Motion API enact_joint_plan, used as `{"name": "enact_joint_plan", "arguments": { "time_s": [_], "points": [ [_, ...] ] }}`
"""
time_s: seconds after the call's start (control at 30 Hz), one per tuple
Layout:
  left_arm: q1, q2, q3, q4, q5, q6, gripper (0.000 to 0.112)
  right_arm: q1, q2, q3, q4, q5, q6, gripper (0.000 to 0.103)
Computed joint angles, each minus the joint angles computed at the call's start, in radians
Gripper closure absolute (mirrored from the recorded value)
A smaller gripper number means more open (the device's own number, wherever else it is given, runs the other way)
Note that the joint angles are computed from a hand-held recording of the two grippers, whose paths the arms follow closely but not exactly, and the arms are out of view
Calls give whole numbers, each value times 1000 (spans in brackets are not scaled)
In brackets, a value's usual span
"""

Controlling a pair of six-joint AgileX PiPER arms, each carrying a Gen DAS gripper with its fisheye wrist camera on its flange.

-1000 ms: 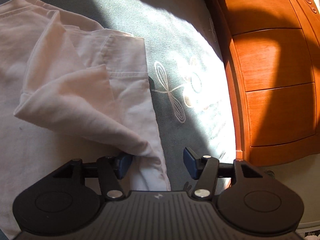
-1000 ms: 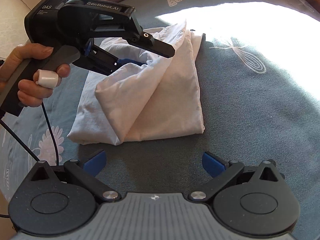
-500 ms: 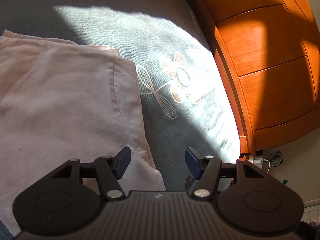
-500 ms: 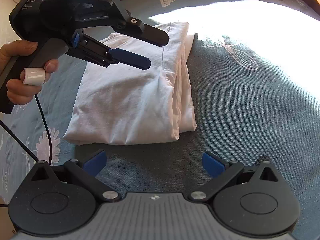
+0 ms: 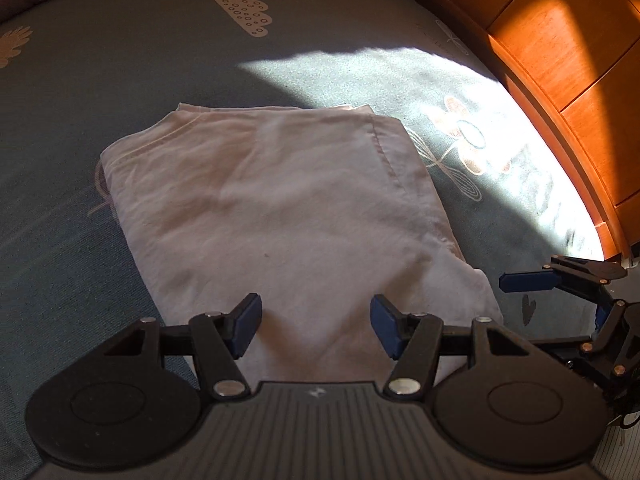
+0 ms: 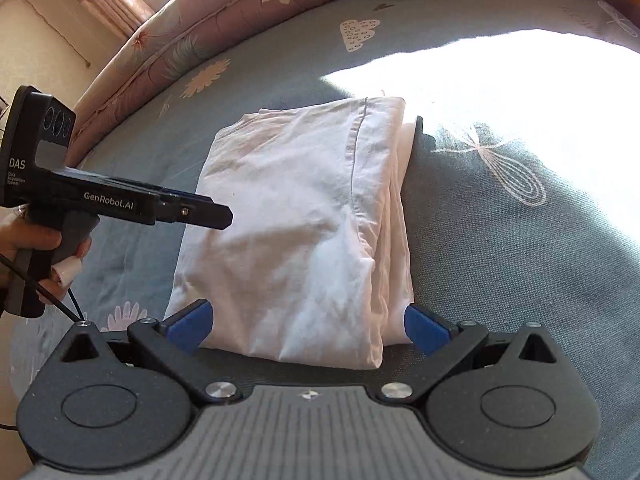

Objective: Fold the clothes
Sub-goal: 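Grasp the folded shirt's side edge with the right gripper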

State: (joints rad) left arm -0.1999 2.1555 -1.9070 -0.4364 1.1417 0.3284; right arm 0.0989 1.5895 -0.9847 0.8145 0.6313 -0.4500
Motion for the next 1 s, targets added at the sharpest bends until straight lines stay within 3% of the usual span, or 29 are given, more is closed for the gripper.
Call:
{"name": "enact_joint_plan", "arguments": {
  "time_s": [0.13, 0.27, 0.4, 0.53, 0.7, 0.8, 0.9, 0.93, 0.97, 1.0],
  "points": [
    [26, -8, 64, -39, -30, 9, 52, -61, 107, -55, 208, 52, -175, 0],
    [38, 13, 55, -64, -24, 21, 52, -103, 200, -80, 288, 95, -197, 0],
    [57, 35, 44, -100, -11, 34, 52, -166, 273, -57, 492, 177, -295, 0],
    [71, 51, 33, -129, 0, 39, 51, -220, 377, -93, 605, 295, -343, 0],
    [83, 64, 28, -163, 3, 30, 49, -339, 491, -98, 710, 527, -420, 3],
    [88, 63, 40, -181, -7, 30, 48, -314, 473, -149, 590, 472, -328, 22],
    [95, 55, 63, -202, -22, 38, 48, -308, 447, -119, 589, 427, -313, 37],
    [96, 53, 64, -205, -22, 34, 48, -309, 438, -106, 585, 408, -297, 52],
    [97, 52, 65, -207, -22, 30, 48, -310, 431, -93, 578, 386, -273, 74],
    [95, 50, 59, -201, -18, 22, 48, -306, 424, -88, 560, 361, -240, 83]
  ]
}}
